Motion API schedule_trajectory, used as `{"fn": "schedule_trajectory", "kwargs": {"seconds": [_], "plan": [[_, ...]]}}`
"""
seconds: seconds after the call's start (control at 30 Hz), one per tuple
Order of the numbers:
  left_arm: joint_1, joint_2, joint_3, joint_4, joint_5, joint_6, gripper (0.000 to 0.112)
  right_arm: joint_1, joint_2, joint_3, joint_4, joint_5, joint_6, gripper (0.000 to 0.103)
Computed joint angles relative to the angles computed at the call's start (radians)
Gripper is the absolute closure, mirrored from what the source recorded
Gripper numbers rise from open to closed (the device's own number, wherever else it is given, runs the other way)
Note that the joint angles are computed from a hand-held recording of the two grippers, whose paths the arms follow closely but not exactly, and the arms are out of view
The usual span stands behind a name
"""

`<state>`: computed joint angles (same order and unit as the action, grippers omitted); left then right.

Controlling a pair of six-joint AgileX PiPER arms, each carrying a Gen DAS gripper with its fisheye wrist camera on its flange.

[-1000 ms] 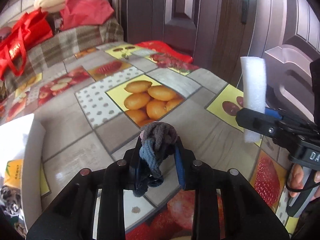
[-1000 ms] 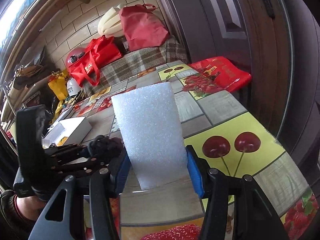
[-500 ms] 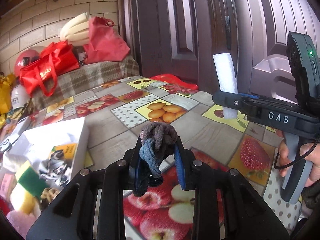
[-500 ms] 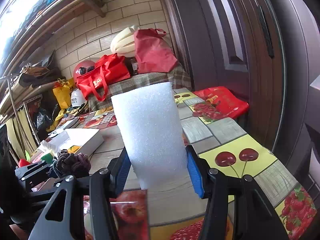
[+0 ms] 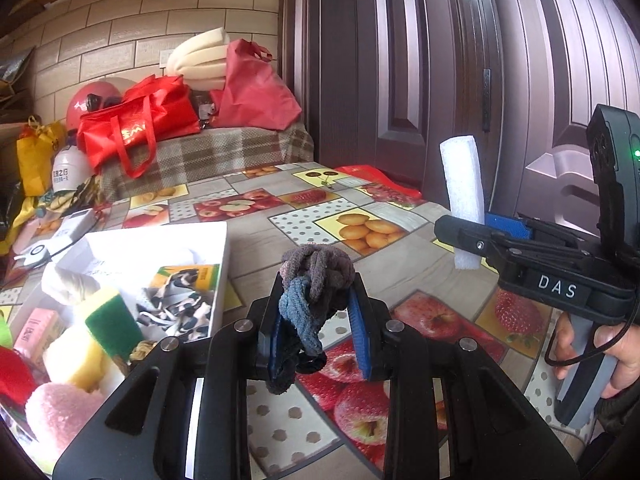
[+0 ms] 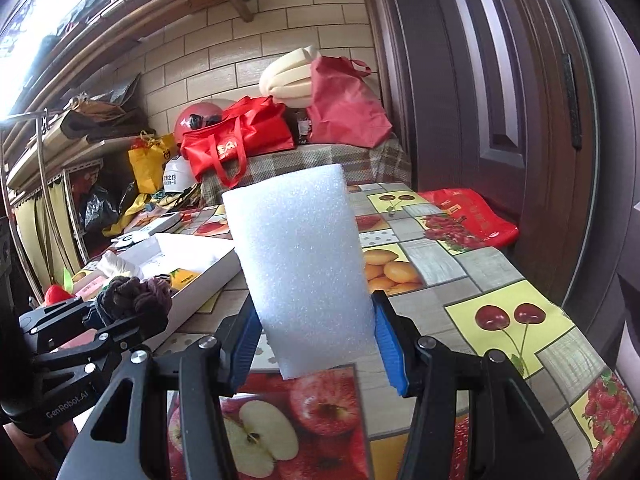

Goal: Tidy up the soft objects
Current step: 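Carry the knit cloth and foam block over the tray with both grippers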

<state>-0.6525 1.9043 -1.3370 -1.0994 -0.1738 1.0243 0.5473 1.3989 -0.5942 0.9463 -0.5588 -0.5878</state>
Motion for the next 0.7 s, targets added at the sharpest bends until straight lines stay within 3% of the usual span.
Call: {"fn": "schedule_trajectory", "kwargs": {"seconds": [0.7], "plan": [[0.038,-0.087,0.167,0.45,-0.131,-0.476,0.085,0.103,0.057,-0.063,0.142,-0.038,-0.138,0.049]]}}
